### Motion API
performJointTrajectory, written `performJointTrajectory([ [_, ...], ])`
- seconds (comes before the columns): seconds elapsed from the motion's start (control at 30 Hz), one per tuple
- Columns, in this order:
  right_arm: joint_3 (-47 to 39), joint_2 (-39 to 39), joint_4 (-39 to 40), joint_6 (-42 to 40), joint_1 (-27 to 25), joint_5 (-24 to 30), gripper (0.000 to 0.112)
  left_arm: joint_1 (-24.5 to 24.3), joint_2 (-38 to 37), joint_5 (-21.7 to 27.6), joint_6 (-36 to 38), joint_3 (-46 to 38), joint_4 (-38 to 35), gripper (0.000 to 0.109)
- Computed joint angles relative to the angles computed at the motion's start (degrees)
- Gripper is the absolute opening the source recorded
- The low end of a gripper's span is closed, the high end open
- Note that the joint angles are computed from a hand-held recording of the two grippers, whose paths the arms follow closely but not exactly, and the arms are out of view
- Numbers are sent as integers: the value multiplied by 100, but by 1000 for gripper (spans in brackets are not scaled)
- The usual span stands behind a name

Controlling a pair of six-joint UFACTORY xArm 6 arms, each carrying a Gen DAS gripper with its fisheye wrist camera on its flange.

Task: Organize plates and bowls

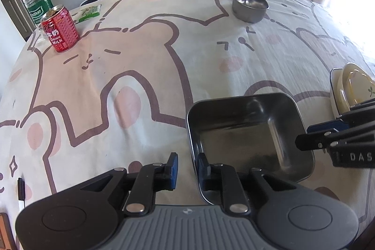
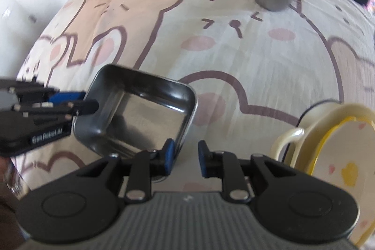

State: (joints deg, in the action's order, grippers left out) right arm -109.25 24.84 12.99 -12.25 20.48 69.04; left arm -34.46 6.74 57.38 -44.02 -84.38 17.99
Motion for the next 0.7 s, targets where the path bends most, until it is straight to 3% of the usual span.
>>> performJointTrajectory([
  [0.2,40,4,200,286,-86,-47,27,-24,-62,-7,-47,25,100,40],
  [0.3,179,-73,235,228,-99,-207,36,-28,-109,-51,-36,70,74,46],
  [0.47,387,-212,499,-35,-186,-348,59,-42,-156,-39,-53,112,77,62],
  [0.7,760,-474,653,-629,-260,-664,90,-44,-296,-95,-197,252,148,95],
])
